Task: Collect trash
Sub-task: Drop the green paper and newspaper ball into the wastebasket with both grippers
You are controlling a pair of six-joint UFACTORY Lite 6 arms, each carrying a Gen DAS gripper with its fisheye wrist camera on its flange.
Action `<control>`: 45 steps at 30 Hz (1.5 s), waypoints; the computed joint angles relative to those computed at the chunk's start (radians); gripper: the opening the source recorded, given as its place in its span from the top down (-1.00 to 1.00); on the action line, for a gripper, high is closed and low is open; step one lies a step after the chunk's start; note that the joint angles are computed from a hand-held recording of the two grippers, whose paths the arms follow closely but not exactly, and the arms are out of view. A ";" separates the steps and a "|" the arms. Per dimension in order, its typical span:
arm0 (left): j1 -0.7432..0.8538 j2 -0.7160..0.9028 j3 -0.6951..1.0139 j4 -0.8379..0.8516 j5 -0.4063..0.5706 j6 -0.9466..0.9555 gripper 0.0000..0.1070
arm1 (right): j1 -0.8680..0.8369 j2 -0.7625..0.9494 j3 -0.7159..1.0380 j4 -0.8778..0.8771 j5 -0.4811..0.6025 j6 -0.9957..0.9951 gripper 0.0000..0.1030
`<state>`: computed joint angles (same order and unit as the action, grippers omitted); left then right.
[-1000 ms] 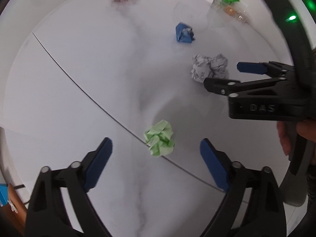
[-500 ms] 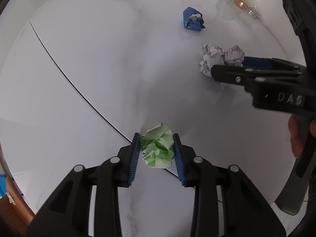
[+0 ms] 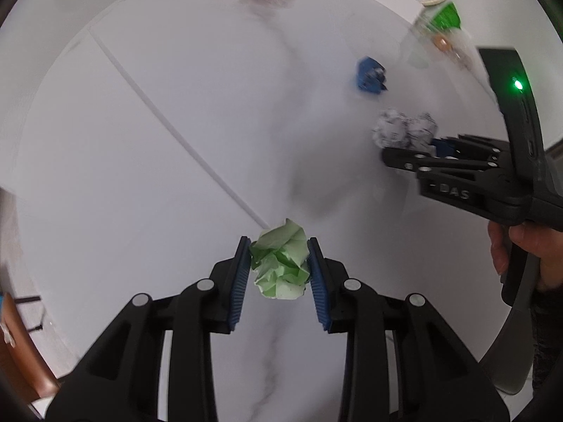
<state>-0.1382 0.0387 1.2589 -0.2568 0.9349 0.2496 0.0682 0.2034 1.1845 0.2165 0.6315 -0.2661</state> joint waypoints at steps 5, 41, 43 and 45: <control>0.168 -0.076 -0.032 -0.035 0.047 0.100 0.40 | 0.038 -0.092 -0.024 0.001 0.033 0.051 0.22; 1.283 0.232 0.229 -0.078 0.250 0.862 -0.24 | 0.985 0.546 1.003 -0.173 0.336 0.823 0.18; 1.279 0.229 0.221 -0.075 0.230 0.866 -0.46 | 0.999 0.597 1.076 -0.182 0.366 0.837 0.18; 1.283 0.237 0.237 -0.075 0.233 0.887 -0.65 | 1.015 0.654 1.162 -0.196 0.403 0.854 0.17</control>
